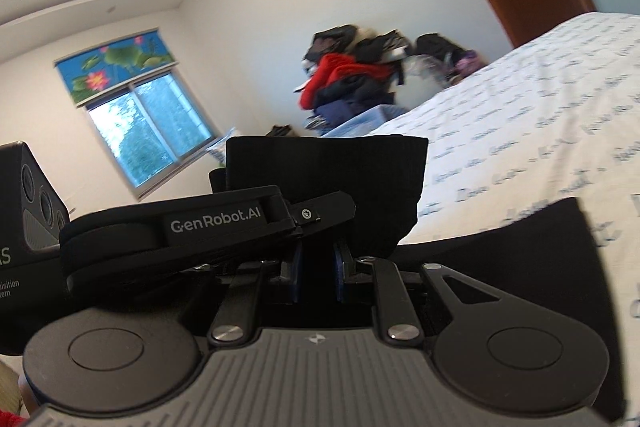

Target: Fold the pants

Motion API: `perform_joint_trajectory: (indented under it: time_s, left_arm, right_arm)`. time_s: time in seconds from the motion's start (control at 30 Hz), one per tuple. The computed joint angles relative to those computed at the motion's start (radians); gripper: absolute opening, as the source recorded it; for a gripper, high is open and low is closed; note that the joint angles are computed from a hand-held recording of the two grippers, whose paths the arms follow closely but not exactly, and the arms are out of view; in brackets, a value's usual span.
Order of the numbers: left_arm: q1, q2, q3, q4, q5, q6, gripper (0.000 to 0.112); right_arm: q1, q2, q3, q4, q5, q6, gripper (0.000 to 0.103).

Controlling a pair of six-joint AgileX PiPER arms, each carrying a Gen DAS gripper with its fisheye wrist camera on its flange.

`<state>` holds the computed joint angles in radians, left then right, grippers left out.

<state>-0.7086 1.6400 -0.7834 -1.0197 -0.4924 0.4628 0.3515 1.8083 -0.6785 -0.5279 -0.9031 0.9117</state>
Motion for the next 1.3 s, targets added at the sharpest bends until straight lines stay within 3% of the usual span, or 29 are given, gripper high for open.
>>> perform_joint_trajectory:
  time_s: [0.2, 0.5, 0.83, 1.0, 1.07, 1.3]
  left_arm:
    - [-0.013, 0.101, -0.063, 0.102, 0.027, -0.099, 0.023]
    - [-0.019, 0.169, -0.108, 0.096, 0.057, -0.081, 0.024]
    - [-0.037, 0.202, -0.138, 0.080, 0.079, -0.059, 0.025]
    - [-0.041, 0.216, -0.147, 0.093, 0.110, -0.060, 0.028]
    - [-0.037, 0.220, -0.150, 0.126, 0.130, -0.082, 0.036]
    - [-0.041, 0.213, -0.123, 0.363, 0.140, -0.289, 0.050]
  right_arm:
    - [-0.054, 0.009, 0.054, 0.030, -0.030, -0.026, 0.016]
    - [-0.131, 0.052, 0.094, -0.013, -0.071, -0.016, 0.016]
    - [-0.156, 0.035, 0.130, -0.003, -0.058, -0.018, 0.016]
    - [-0.160, 0.008, 0.148, 0.006, -0.008, -0.028, 0.017]
    - [-0.158, -0.012, 0.156, 0.012, 0.027, -0.029, 0.017]
    - [-0.199, -0.087, 0.201, 0.022, 0.123, -0.044, 0.019]
